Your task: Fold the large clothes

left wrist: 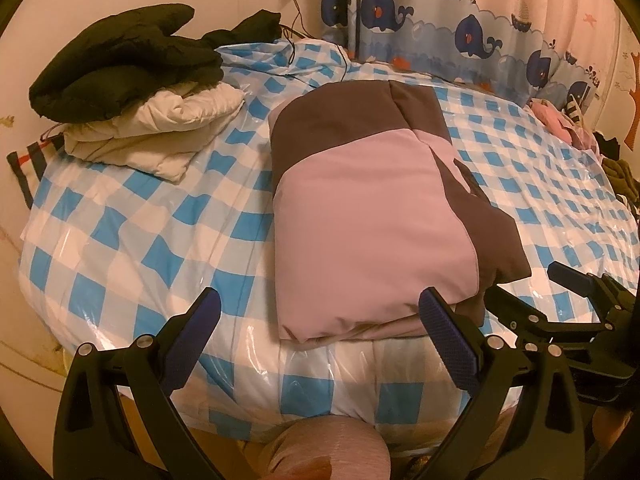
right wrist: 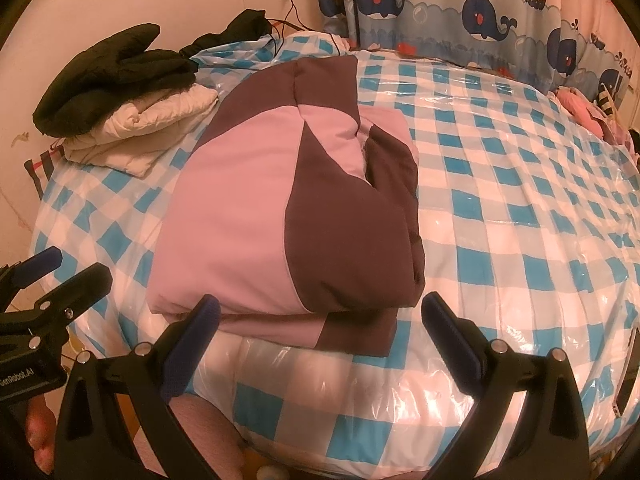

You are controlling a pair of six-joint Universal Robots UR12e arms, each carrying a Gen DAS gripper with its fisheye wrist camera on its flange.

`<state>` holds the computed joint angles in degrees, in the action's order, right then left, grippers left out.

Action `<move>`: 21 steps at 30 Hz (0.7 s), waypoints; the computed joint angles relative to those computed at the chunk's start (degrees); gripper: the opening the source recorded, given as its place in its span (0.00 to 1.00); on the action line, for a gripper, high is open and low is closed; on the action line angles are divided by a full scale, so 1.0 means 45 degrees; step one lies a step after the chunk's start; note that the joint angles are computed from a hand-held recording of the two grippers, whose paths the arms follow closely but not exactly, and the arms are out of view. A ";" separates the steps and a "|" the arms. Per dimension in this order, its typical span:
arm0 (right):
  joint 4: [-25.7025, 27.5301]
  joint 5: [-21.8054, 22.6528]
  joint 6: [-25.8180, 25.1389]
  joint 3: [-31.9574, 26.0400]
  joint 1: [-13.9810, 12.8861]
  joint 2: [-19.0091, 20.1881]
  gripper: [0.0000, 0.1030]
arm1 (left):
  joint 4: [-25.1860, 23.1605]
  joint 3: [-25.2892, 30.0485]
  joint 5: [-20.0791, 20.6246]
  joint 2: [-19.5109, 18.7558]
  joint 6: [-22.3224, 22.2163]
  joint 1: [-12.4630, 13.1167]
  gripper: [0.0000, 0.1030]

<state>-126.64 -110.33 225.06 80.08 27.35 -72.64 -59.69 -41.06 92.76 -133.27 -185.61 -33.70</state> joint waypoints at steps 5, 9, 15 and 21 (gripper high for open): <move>-0.0027 0.0040 0.0021 0.0094 0.0005 -0.0041 0.93 | -0.0362 0.0152 -0.0305 -0.0079 -0.0112 0.0057 0.92; -0.0062 0.0132 -0.0028 0.0235 -0.0020 -0.0111 0.93 | -0.0478 0.0235 -0.0070 -0.0129 -0.0004 0.0011 0.92; -0.0073 0.0271 -0.0114 0.0358 -0.0074 -0.0215 0.93 | -0.0754 0.0393 -0.0176 -0.0202 0.0041 0.0029 0.92; -0.0044 0.0276 -0.0114 0.0340 -0.0071 -0.0199 0.93 | -0.0902 0.0466 -0.0208 -0.0238 0.0027 0.0035 0.92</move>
